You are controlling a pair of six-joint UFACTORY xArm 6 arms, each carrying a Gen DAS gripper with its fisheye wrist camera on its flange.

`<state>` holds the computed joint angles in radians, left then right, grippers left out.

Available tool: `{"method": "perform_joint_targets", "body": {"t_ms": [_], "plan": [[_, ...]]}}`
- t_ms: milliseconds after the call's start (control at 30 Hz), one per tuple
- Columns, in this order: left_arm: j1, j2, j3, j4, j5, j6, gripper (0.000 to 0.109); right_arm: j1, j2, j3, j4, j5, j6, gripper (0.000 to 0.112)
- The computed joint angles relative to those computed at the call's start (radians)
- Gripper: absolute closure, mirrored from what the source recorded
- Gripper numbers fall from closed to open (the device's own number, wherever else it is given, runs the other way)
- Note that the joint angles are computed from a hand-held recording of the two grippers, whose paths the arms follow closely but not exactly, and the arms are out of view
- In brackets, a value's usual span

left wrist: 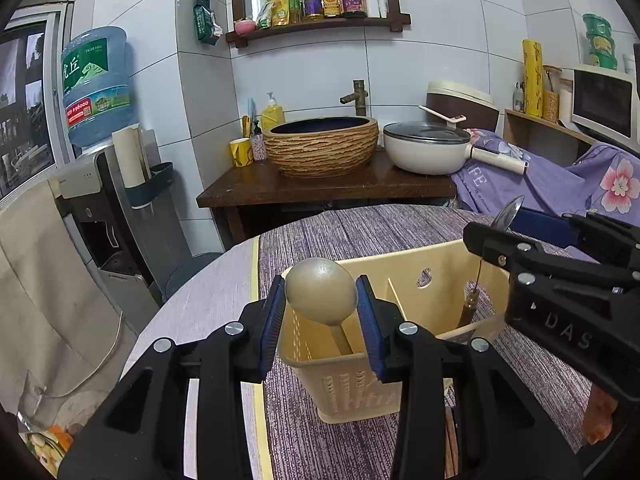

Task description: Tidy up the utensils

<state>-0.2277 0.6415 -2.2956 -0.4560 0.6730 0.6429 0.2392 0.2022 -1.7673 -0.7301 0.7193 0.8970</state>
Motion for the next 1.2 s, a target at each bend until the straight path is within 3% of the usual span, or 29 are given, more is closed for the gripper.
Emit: {"method": "perform_joint_targets", "body": {"t_ms": [100,167,300,467,600,733,867,1000,1200], "plan": [[0.001,-0.018,0.034,-0.022,-0.012,0.022,0.070,-0.003,-0.007,0.011,0.002,-0.006,0.001,0.066],[0.002,-0.034,0.060,-0.036,-0.028,0.039,0.056,-0.005,-0.012,0.018,0.000,-0.012,0.003,0.063],[0.007,-0.104,0.162,-0.115,-0.078,0.111,0.044,-0.008,-0.046,0.056,-0.014,-0.055,0.028,0.054],[0.026,-0.236,0.355,-0.229,-0.165,0.245,0.029,0.008,-0.123,0.124,-0.116,-0.063,0.104,0.045],[0.061,-0.359,0.523,-0.366,-0.176,0.364,0.021,0.026,-0.210,0.213,-0.082,-0.036,0.115,0.042],[0.097,-0.499,0.707,-0.495,-0.126,0.524,0.020,0.060,-0.280,0.302,-0.019,0.013,0.083,0.042],[0.123,-0.627,0.883,-0.506,-0.048,0.612,0.020,0.103,-0.336,0.400,0.021,0.058,0.067,0.042],[0.142,-0.721,1.019,-0.472,0.028,0.632,0.020,0.158,-0.374,0.487,-0.021,0.123,0.114,0.042],[0.153,-0.808,1.160,-0.459,0.118,0.668,0.021,0.186,-0.439,0.614,0.029,0.132,0.166,0.042]]}}
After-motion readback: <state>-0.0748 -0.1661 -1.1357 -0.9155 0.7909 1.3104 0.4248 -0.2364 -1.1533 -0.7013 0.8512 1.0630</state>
